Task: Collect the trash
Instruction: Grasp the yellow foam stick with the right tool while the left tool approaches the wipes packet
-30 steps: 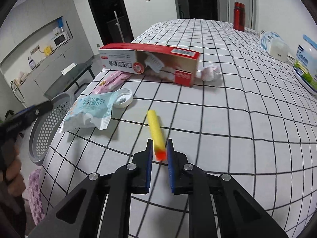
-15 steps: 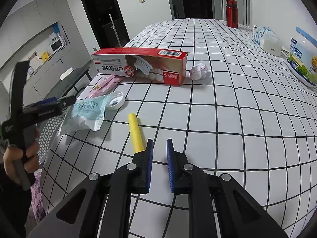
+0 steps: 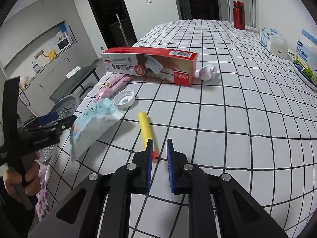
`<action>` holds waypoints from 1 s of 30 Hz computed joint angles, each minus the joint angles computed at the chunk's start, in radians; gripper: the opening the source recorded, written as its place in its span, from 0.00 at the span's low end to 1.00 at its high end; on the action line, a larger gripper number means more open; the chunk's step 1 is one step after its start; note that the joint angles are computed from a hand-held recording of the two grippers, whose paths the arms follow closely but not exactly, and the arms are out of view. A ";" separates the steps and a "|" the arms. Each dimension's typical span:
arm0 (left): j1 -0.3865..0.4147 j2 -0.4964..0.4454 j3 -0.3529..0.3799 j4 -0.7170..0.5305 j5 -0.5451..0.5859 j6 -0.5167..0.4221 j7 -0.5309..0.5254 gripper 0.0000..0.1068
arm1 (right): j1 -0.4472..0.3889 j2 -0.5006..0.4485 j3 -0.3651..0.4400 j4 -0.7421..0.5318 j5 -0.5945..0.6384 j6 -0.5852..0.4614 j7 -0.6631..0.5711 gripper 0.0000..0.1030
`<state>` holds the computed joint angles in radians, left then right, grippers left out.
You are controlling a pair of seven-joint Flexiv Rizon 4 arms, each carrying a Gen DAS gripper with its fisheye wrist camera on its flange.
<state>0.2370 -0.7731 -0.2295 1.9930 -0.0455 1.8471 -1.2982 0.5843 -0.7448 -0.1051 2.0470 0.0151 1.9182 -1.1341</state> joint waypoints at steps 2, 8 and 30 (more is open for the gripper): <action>0.017 0.005 -0.017 0.016 0.003 0.003 -0.009 0.80 | -0.007 -0.001 0.007 -0.004 -0.010 -0.003 -0.006 0.13; 0.023 0.014 -0.021 0.043 0.015 0.034 -0.039 0.80 | -0.025 -0.011 0.024 -0.030 -0.050 -0.046 -0.015 0.18; 0.059 0.052 -0.031 0.092 0.088 0.093 -0.131 0.80 | 0.179 -0.086 -0.207 -0.102 -0.100 -0.127 0.004 0.12</action>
<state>0.2964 -0.7212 -0.2605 2.0853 0.0426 1.9399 -1.4295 0.7635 -0.8304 -0.3116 1.9452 -0.0844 1.7917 -1.1302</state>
